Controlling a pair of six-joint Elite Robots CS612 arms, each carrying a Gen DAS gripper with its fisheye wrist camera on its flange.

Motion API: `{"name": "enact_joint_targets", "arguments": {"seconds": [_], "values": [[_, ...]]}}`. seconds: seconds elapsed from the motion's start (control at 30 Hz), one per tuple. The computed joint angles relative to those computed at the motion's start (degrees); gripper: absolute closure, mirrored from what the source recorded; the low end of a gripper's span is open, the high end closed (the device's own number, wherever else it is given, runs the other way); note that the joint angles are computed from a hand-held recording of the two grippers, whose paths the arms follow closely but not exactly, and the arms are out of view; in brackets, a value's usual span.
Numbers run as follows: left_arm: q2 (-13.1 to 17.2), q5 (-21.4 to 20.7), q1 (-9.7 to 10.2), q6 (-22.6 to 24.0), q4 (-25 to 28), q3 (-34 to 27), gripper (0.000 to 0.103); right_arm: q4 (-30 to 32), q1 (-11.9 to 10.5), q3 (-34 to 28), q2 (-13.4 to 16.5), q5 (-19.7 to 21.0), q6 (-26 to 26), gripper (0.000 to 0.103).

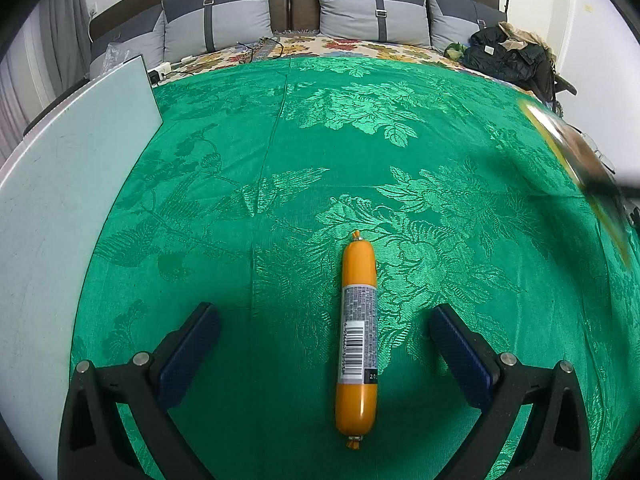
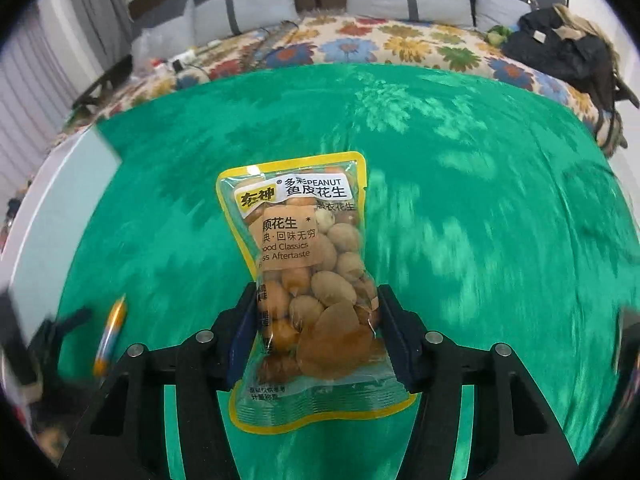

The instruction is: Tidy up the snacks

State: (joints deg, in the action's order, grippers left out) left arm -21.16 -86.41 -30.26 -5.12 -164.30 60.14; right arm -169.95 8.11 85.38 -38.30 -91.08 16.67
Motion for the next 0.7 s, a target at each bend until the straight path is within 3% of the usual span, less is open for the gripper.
{"name": "enact_joint_targets", "arguments": {"seconds": [0.13,0.27,0.4,0.53,0.7], "values": [[0.02,-0.02,0.01,0.01,0.02,-0.03,0.000,-5.79,2.12,6.85,-1.54,-5.67,4.28,0.043],[0.00,-0.02,0.01,0.01,-0.01,0.00,0.000,-9.56,4.31,9.29,-1.05,-11.45,5.80,0.042],[0.01,-0.05,0.02,0.04,0.00,-0.01,0.000,-9.51,4.89,8.60,0.06,-12.60,7.23,0.032],[0.00,-0.06,0.03,0.04,0.02,-0.03,0.000,-10.90,5.49,7.83,1.11,-15.10,4.55,0.019],[0.00,-0.12,0.04,0.05,-0.02,0.01,0.000,-10.85,5.40,7.92,1.10,-14.87,5.10,0.016]]}}
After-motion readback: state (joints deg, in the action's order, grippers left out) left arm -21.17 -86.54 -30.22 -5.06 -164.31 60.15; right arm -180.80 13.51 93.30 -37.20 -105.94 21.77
